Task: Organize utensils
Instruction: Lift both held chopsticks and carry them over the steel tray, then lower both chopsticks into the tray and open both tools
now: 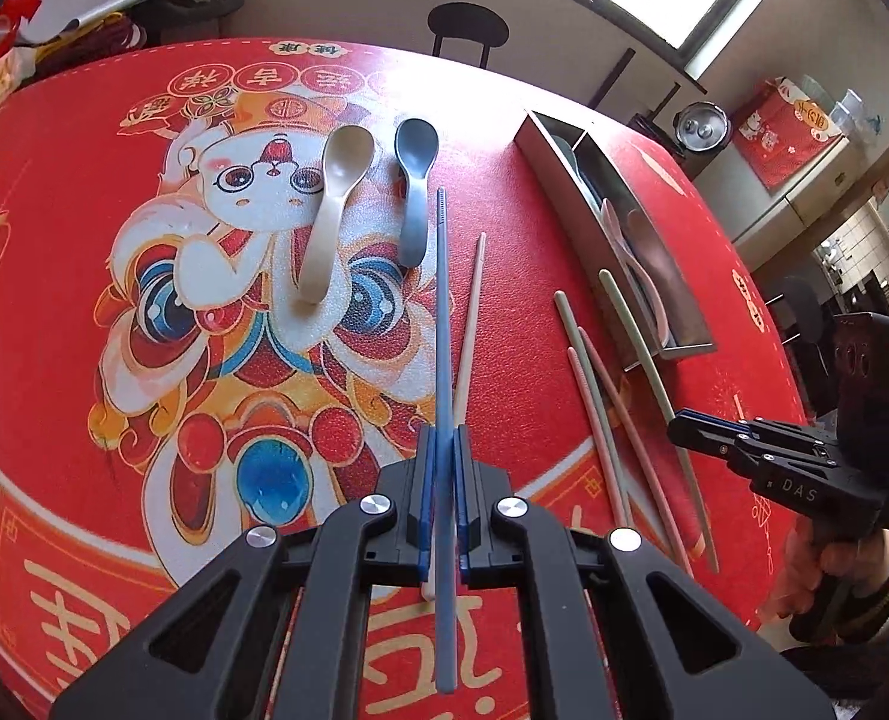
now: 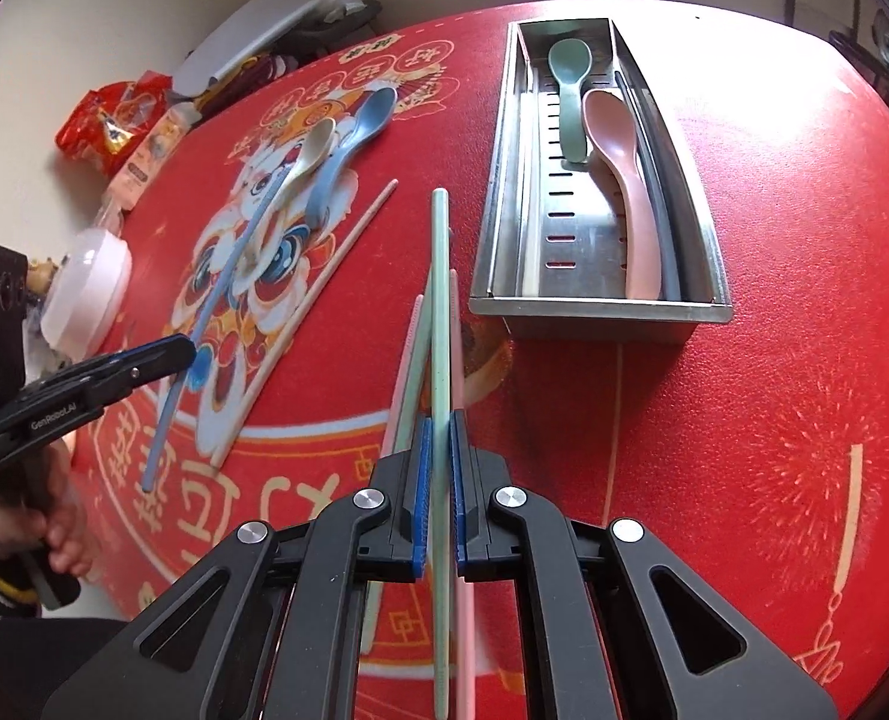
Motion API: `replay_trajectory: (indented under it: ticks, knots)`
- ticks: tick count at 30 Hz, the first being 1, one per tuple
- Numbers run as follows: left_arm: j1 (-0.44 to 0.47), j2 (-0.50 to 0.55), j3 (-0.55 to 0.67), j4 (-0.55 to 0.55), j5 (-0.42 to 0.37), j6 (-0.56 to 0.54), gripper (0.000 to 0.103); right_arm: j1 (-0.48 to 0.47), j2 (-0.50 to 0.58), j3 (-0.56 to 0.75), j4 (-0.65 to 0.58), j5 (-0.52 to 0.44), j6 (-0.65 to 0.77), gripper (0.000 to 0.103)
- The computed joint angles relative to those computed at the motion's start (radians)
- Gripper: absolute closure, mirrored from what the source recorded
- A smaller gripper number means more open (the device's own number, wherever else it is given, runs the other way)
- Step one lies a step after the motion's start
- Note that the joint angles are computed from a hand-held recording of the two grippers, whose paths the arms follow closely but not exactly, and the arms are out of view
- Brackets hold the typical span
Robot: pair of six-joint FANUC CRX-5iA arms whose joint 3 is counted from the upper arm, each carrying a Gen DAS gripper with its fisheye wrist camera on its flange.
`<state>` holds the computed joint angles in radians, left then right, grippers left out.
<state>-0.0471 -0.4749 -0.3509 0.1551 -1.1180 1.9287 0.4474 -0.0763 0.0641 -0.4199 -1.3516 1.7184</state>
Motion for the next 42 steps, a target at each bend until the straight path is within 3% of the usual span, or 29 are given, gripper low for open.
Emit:
replay_trajectory:
  ticks: [27, 36, 42]
  knots:
    - [-0.027, 0.116, 0.093, 0.057, 0.067, -0.012, 0.097, -0.081, 0.055, 0.116, -0.057, 0.005, -0.041, 0.097]
    - [-0.064, 0.271, 0.194, 0.109, 0.154, -0.040, 0.097, -0.105, 0.181, 0.237, -0.020, 0.044, -0.073, 0.097]
    - [-0.065, 0.400, 0.258, 0.202, 0.225, 0.028, 0.097, -0.096, 0.303, 0.359, 0.030, 0.055, -0.080, 0.097]
